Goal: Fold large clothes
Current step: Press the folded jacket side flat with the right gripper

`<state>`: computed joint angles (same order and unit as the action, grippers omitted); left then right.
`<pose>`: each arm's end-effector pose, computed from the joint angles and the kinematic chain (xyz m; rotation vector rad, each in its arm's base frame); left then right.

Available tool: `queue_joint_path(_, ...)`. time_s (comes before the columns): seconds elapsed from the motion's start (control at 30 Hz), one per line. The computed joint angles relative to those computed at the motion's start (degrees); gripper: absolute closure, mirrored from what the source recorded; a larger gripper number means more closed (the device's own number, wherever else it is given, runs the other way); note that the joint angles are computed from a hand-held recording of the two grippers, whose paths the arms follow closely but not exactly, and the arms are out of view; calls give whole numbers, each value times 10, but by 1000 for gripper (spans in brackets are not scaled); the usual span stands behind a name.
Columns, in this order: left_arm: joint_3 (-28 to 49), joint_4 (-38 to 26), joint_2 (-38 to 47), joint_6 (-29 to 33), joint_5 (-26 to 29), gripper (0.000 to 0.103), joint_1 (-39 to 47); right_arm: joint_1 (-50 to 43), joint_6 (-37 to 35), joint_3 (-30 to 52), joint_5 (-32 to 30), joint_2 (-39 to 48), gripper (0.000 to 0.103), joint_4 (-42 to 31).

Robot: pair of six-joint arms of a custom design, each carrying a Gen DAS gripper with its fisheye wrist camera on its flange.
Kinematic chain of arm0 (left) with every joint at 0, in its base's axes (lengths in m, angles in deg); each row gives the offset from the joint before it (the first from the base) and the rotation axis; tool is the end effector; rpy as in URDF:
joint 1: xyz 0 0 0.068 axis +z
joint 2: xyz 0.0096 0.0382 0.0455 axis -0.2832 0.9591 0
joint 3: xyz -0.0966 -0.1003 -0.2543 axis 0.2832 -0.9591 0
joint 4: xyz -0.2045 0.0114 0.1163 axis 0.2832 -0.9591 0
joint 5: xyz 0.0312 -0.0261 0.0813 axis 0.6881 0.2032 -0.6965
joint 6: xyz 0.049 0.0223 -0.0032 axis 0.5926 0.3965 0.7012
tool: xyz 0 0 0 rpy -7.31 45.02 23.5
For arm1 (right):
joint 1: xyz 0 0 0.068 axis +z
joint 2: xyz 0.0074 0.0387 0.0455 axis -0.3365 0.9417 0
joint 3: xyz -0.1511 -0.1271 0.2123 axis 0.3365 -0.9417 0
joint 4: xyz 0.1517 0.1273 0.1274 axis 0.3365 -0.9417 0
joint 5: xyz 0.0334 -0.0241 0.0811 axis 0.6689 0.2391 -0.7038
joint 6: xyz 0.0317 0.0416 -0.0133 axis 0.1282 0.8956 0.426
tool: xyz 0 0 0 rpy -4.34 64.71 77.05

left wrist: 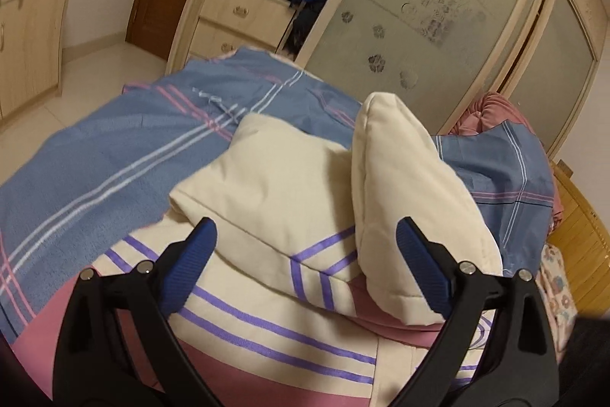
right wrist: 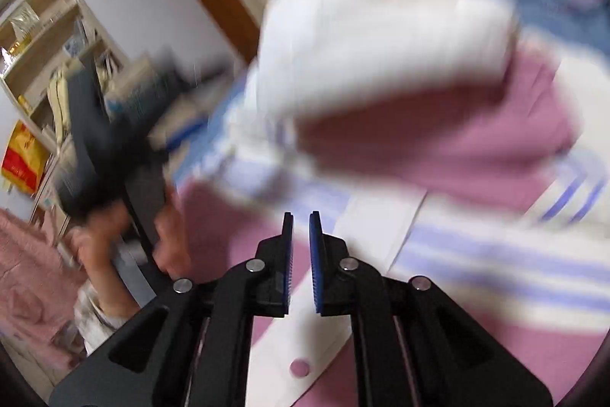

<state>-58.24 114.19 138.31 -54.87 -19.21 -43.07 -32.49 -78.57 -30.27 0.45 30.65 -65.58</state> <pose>0.1666 -0.0627 0.1553 -0.7094 1.9857 -0.1884 0.1868 -0.0135 0.1956 -0.6909 2.3167 0.9788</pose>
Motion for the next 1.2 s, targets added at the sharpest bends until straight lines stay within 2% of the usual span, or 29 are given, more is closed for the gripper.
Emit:
queue_joint_path(0.07, 17, -24, 11, 5, -14, 7, -12, -25, 27, 43, -42, -22, 84, 4)
queue_joint_path(0.1, 21, -25, 19, 6, -14, 7, -14, -25, 88, 53, -46, -40, 73, 55)
queue_joint_path(0.13, 23, -24, 24, 4, -11, 7, -13, -15, 159, 54, -30, -54, 68, 123)
queue_joint_path(0.17, 21, -21, 23, 1, -6, 7, -12, -2, 214, 54, -15, -52, 68, 179)
queue_joint_path(0.2, 16, -12, 21, 1, 2, 7, -8, 15, 244, 60, -5, -36, 67, 204)
queue_joint_path(0.27, 7, -6, 10, -3, 4, 7, -4, 84, 271, 114, 32, 69, 67, 205)
queue_joint_path(0.3, 5, -13, 2, -8, -3, 7, -7, 119, 271, 127, 55, 105, 67, 201)
queue_joint_path(0.37, -1, -16, -7, -10, -5, 7, 2, 212, 251, 126, 148, 192, 67, 210)
queue_joint_path(0.4, -5, -15, -13, -11, -1, 7, 9, 250, 272, 105, 197, 206, 66, 255)
queue_joint_path(0.43, -9, -11, -17, -13, 7, 7, 16, 284, 289, 55, 247, 207, 66, 338)
queue_joint_path(0.47, -13, -5, -19, -13, 17, 7, 24, 299, 288, 15, 274, 189, 66, 393)
queue_joint_path(0.5, -15, 0, -18, -13, 26, 7, 28, 309, 282, -7, 295, 166, 66, 413)
queue_joint_path(0.57, -13, 9, -6, -13, 39, 7, 32, 289, 272, 10, 260, 151, 67, 357)
queue_joint_path(0.77, 18, -1, 44, 5, 29, 7, 1, 90, 117, 97, 44, 118, 67, 106)
queue_joint_path(0.87, 47, -30, 78, 5, -6, 7, -31, 14, 132, 108, 28, 100, 67, 115)
queue_joint_path(0.97, 118, -136, 141, -17, -55, 7, -57, -18, 139, 134, 10, 143, 67, 95)
queue_joint_path(1.03, 162, -199, 200, -30, -45, 5, -43, -20, 149, 107, 10, 157, 67, 121)
queue_joint_path(1.07, 164, -199, 213, -32, -24, 5, -30, -23, 144, 100, 10, 151, 67, 115)
queue_joint_path(1.13, 128, -138, 210, -43, 40, 3, 11, 1, 173, 110, 20, 132, 67, 119)
queue_joint_path(1.2, 109, -113, 200, -44, 69, 3, 29, 22, 190, 147, 34, 123, 67, 104)
